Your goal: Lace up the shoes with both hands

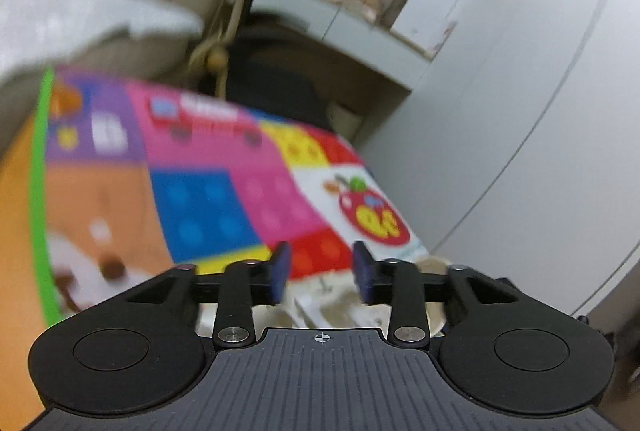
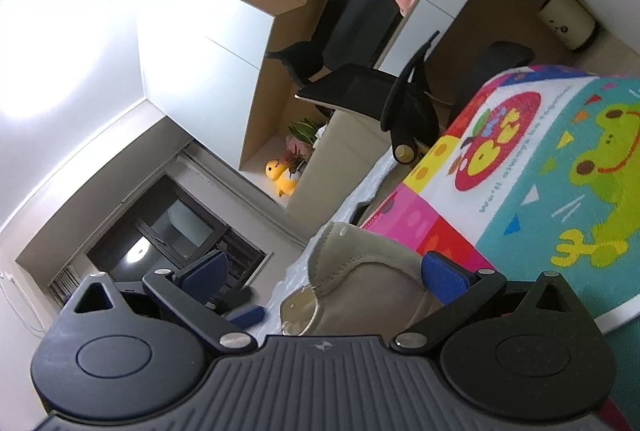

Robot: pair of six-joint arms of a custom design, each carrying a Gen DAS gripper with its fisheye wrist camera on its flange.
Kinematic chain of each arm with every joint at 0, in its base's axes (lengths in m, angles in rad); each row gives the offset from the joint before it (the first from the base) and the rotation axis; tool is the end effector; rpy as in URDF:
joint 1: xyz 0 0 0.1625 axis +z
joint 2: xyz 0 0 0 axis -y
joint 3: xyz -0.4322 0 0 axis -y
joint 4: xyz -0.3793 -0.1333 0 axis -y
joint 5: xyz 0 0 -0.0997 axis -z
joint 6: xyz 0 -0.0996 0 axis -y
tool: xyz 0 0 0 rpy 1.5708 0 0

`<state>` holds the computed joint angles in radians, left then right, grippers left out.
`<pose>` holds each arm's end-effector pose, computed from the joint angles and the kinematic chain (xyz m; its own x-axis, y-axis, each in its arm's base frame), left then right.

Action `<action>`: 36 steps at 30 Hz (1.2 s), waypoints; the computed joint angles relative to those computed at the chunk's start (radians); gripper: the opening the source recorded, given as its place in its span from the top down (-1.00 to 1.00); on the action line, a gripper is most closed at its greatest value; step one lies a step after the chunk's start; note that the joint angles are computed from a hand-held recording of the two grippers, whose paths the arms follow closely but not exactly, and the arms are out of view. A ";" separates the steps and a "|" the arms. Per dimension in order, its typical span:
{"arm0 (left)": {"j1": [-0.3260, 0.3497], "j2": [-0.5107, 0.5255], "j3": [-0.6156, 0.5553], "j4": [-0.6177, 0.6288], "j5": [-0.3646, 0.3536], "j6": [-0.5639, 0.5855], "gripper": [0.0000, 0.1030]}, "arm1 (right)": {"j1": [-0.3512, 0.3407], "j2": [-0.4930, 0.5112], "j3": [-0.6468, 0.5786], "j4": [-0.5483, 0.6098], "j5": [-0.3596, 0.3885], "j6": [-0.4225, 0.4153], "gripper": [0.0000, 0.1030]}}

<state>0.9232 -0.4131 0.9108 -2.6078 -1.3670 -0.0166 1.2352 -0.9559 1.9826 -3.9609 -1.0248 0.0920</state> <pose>-0.3993 -0.7823 0.1224 -0.8522 0.4965 -0.1651 0.5036 0.6927 -0.5164 -0.0063 -0.5798 0.2710 -0.9639 -0.1796 -0.1964 0.1570 0.2118 -0.9646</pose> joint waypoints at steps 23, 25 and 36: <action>-0.073 0.078 -0.292 -0.114 0.058 0.213 0.99 | -0.006 0.003 -0.011 0.014 0.002 0.048 -1.00; -0.088 0.071 -0.313 -0.125 0.070 0.250 0.93 | -0.010 0.005 -0.009 -0.005 0.025 0.036 -1.00; -0.025 -0.049 -0.032 0.094 0.036 0.080 0.16 | 0.074 -0.184 0.238 0.136 -0.145 -0.274 -1.00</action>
